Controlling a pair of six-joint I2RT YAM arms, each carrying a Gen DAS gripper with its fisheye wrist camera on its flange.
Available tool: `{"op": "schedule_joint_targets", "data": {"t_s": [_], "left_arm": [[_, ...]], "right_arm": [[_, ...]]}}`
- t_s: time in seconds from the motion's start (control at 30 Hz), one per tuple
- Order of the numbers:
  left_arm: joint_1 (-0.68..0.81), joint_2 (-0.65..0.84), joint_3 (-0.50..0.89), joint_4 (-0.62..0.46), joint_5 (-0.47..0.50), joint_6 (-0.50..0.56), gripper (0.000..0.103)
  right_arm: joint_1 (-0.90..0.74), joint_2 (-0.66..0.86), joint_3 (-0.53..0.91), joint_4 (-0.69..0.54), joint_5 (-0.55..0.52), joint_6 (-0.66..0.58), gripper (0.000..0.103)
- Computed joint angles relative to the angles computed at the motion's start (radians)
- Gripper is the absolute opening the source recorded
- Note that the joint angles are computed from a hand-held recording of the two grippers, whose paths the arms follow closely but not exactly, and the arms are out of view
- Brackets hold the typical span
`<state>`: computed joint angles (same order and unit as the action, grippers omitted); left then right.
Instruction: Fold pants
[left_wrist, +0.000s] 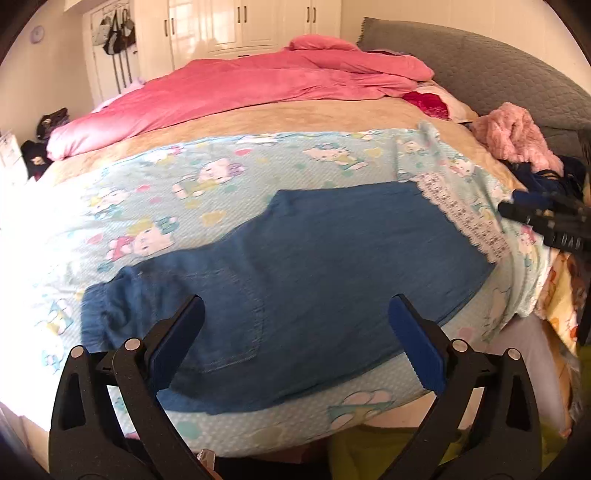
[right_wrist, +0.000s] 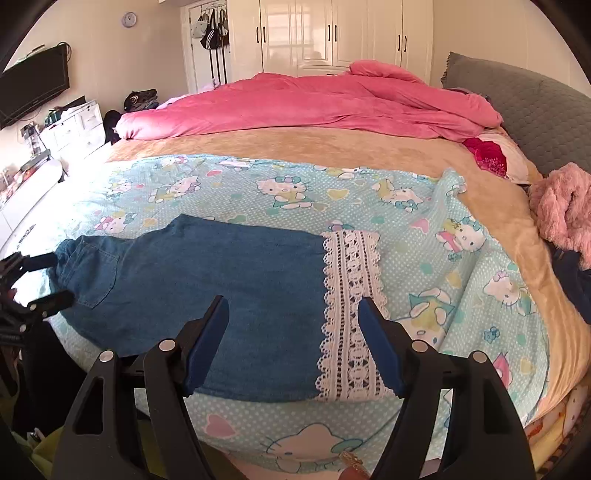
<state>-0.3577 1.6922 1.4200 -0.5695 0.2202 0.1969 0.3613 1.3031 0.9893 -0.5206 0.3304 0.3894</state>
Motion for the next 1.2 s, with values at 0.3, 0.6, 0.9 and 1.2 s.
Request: {"op": "schedule_joint_targets", "data": {"t_s": [0.3, 0.6, 0.9, 1.2], "left_arm": [[-0.1, 0.142, 0.085, 0.005, -0.054, -0.034, 0.093], [-0.088, 0.213, -0.007, 0.026, -0.077, 0.013, 0.093], [-0.082, 0.126, 0.018, -0.014, -0.051, -0.003, 0.093], [-0.116, 0.147, 0.137, -0.056, -0.062, -0.021, 0.093]], "right_arm": [[-0.031, 0.051, -0.09, 0.064, -0.113, 0.054, 0.071], [-0.095, 0.061, -0.211, 0.126, -0.194, 0.092, 0.071], [-0.113, -0.109, -0.199, 0.058, -0.154, 0.111, 0.076], [-0.174, -0.187, -0.178, 0.038, -0.141, 0.066, 0.087]]}}
